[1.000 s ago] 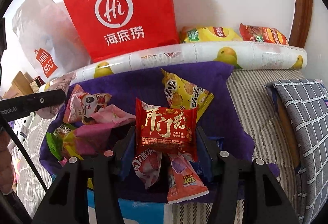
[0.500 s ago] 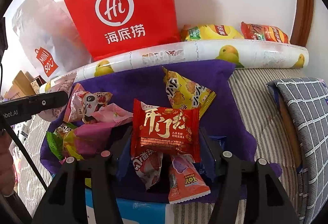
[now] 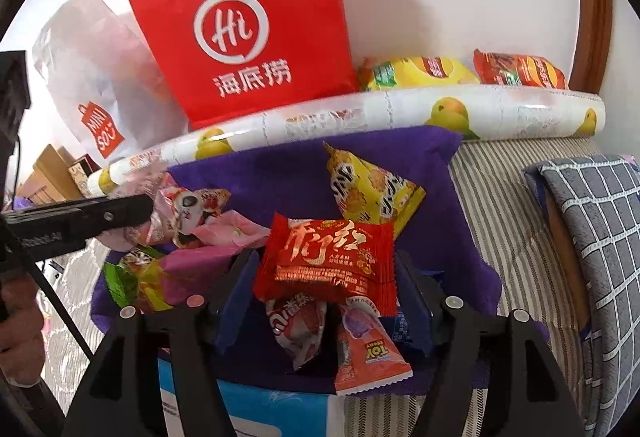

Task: Organize snacks
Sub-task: 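Open right tool to drop red packet while left tool releases pink-white packet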

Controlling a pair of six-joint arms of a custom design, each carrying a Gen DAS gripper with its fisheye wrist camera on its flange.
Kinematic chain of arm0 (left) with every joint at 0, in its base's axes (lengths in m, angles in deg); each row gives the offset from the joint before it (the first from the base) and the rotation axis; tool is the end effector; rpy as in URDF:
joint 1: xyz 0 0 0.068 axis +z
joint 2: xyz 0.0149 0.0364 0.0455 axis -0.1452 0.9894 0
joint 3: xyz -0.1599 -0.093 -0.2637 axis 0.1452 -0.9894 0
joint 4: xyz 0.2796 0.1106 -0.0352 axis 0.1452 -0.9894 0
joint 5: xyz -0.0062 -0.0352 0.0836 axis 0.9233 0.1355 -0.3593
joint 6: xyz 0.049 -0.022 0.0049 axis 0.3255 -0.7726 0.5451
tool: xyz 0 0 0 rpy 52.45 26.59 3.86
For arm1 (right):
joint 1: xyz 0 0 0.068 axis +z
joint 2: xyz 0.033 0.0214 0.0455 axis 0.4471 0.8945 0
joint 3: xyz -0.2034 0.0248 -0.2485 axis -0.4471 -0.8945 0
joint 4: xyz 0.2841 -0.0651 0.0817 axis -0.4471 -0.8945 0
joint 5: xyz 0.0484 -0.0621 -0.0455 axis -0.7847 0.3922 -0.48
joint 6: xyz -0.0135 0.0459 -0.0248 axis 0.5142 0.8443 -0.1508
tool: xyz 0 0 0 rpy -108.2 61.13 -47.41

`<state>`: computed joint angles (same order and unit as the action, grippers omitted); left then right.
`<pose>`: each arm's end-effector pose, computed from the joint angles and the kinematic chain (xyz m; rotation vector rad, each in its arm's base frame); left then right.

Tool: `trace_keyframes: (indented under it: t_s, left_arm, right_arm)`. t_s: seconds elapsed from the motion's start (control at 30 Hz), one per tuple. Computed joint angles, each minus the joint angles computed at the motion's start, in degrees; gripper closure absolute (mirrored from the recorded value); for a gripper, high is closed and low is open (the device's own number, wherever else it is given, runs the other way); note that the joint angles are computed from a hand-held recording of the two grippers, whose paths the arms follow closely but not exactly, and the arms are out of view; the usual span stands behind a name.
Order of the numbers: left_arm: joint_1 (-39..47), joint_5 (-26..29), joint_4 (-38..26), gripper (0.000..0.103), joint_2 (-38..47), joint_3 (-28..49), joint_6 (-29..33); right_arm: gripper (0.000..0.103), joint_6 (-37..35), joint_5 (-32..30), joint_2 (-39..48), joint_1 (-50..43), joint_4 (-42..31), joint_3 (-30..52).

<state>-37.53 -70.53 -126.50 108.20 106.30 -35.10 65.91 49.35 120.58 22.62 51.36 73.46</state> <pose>0.1529 -0.0739 0.2210 -0.3826 2.5189 -0.1087 0.2144 0.0035 0.1664 -0.5894 2.3606 0.4839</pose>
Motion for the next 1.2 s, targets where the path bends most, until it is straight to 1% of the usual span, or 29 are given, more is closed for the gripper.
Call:
trace_keyframes:
  t_s: [0.17, 0.33, 0.5, 0.77, 1.0, 1.2]
  left_arm:
    - [0.3, 0.4, 0.1, 0.070, 0.2, 0.0, 0.1]
    - [1.5, 2.1, 1.3, 0.070, 1.0, -0.4, 0.9]
    - [0.8, 2.8, 2.4, 0.070, 2.8, -0.5, 0.8]
    - [-0.1, 3.5, 3.7, 0.070, 4.6, -0.6, 0.4]
    - [1.9, 7.3, 5.1, 0.070, 3.8, -1.2, 1.7]
    - [1.5, 7.5, 5.4, 0.069, 4.0, -1.1, 1.8]
  right_arm:
    - [0.028, -0.7, -2.5, -2.7, -0.6, -0.7, -0.6]
    - [0.027, -0.9, -2.8, -5.2, -1.3, -0.3, -1.2]
    - [0.027, -0.9, -5.6, -5.9, -4.0, -1.1, -0.6]
    - [0.027, -0.6, -5.7, -5.7, -4.5, -1.2, -0.4]
    - [0.027, -0.2, -5.0, -5.5, -4.2, -0.9, -0.4]
    - [0.027, 0.1, -4.6, -5.1, -3.9, -0.6, -0.4]
